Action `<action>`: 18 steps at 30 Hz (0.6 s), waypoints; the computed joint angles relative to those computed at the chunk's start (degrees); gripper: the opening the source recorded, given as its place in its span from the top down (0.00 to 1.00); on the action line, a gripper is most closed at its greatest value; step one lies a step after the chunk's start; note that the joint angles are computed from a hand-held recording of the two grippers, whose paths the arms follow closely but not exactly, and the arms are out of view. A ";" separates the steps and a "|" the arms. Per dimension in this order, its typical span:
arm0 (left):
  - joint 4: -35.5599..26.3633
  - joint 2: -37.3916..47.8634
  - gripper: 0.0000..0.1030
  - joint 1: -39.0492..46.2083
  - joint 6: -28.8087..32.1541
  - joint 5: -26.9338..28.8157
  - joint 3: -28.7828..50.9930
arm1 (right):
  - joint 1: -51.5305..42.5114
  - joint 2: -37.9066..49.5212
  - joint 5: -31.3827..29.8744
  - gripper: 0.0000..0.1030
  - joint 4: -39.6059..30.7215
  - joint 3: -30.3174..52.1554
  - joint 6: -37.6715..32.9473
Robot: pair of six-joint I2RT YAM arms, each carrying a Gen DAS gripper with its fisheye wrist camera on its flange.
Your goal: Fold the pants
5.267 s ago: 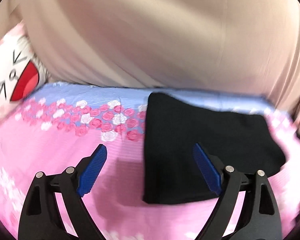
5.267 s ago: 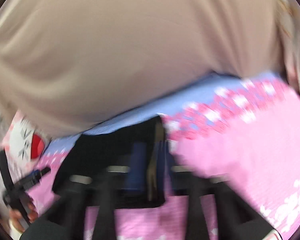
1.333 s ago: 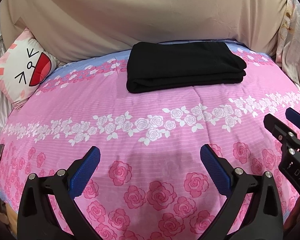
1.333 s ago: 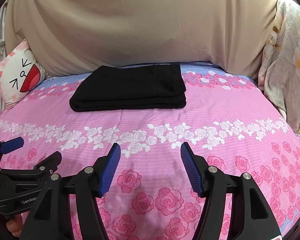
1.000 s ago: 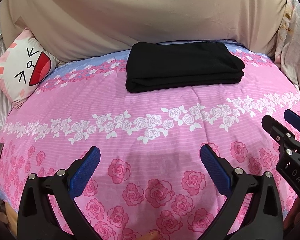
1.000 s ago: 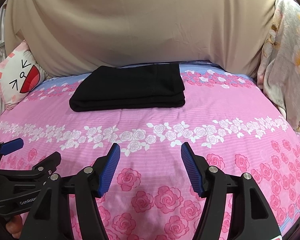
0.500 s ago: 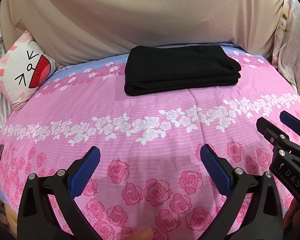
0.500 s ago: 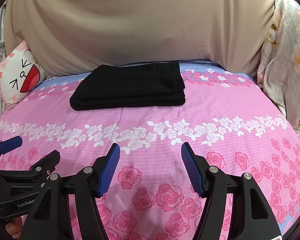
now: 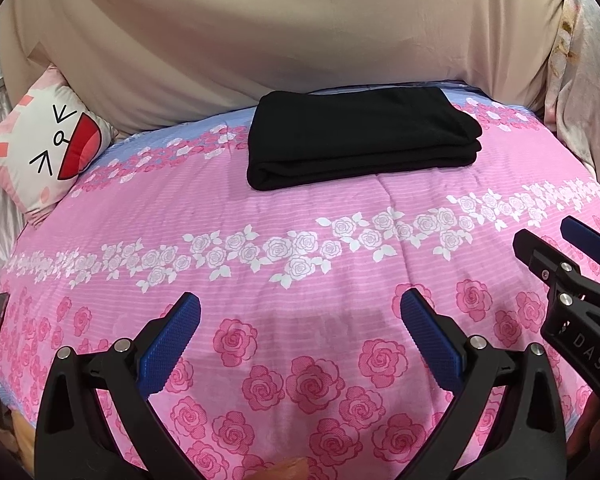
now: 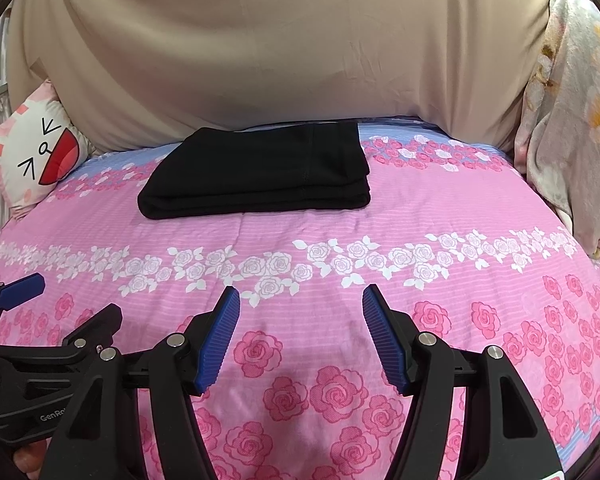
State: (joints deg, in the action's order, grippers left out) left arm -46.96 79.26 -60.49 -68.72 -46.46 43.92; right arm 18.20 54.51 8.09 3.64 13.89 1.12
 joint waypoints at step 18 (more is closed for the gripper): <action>0.54 -0.22 0.05 -0.13 0.94 0.01 -0.37 | -0.07 0.82 0.02 0.39 0.76 -0.16 -0.11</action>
State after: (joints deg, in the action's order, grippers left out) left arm -46.42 79.04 -60.61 -67.78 -46.46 43.55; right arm 18.13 55.32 8.10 4.40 13.73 1.00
